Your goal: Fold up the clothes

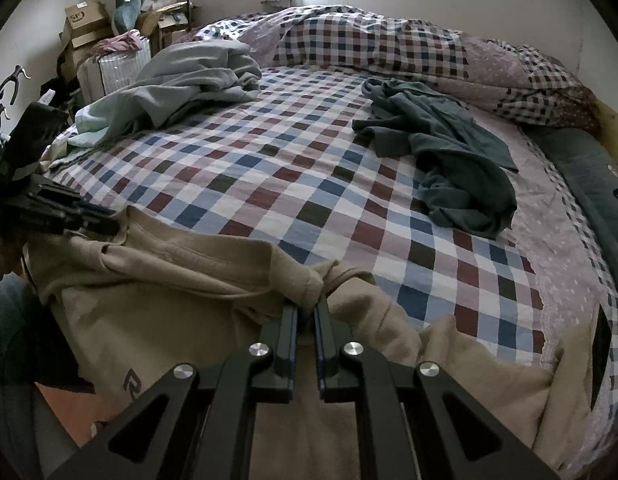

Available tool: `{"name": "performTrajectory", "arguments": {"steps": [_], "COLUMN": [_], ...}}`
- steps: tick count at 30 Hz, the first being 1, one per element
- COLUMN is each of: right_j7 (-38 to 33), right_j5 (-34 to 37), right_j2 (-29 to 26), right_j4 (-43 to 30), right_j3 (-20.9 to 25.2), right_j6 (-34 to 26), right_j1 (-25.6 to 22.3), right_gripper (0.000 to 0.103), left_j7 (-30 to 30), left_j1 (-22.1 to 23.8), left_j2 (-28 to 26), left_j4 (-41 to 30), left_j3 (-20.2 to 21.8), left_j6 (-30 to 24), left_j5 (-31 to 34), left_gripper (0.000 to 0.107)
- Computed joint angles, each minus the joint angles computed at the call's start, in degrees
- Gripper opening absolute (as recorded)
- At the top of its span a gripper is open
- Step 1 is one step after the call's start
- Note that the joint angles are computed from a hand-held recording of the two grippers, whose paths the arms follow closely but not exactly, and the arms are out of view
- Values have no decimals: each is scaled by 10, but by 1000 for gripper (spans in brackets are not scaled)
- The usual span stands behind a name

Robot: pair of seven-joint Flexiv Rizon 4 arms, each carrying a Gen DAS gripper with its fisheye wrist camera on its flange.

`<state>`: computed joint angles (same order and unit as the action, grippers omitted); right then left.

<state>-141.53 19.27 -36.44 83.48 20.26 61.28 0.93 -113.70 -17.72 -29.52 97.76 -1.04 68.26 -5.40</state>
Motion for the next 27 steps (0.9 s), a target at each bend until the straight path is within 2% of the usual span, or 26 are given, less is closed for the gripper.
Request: {"name": "performTrajectory", "arguments": {"steps": [3, 5, 12, 17, 24, 25, 27], "right_j7": [3, 4, 2, 14, 55, 61, 76], "right_j5": [2, 6, 34, 19, -27, -33, -44], "right_j2": [0, -1, -8, -27, -61, -65, -74], "right_j4": [-3, -10, -73, -143, -262, -278, -310], "right_j3": [1, 4, 20, 10, -10, -13, -18], "right_j6": [0, -5, -16, -13, 7, 14, 34], "right_j1": [2, 1, 8, 47, 104, 111, 125], "right_gripper": [6, 6, 6, 6, 5, 5, 5], "left_j7": [-18, -42, -151, -217, -270, -291, -316], "left_j1": [-11, -11, -40, -18, 9, 4, 12], "left_j2": [9, 18, 47, 53, 40, 36, 32], "left_j4": [2, 10, -30, -66, -189, -217, -249], "left_j3": [14, 21, 106, 128, 158, 174, 178], "left_j6": [6, 35, 54, 64, 26, 15, 16], "left_j5": [14, 15, 99, 136, 190, 211, 231], "left_gripper": [2, 2, 1, 1, 1, 1, 1]}}
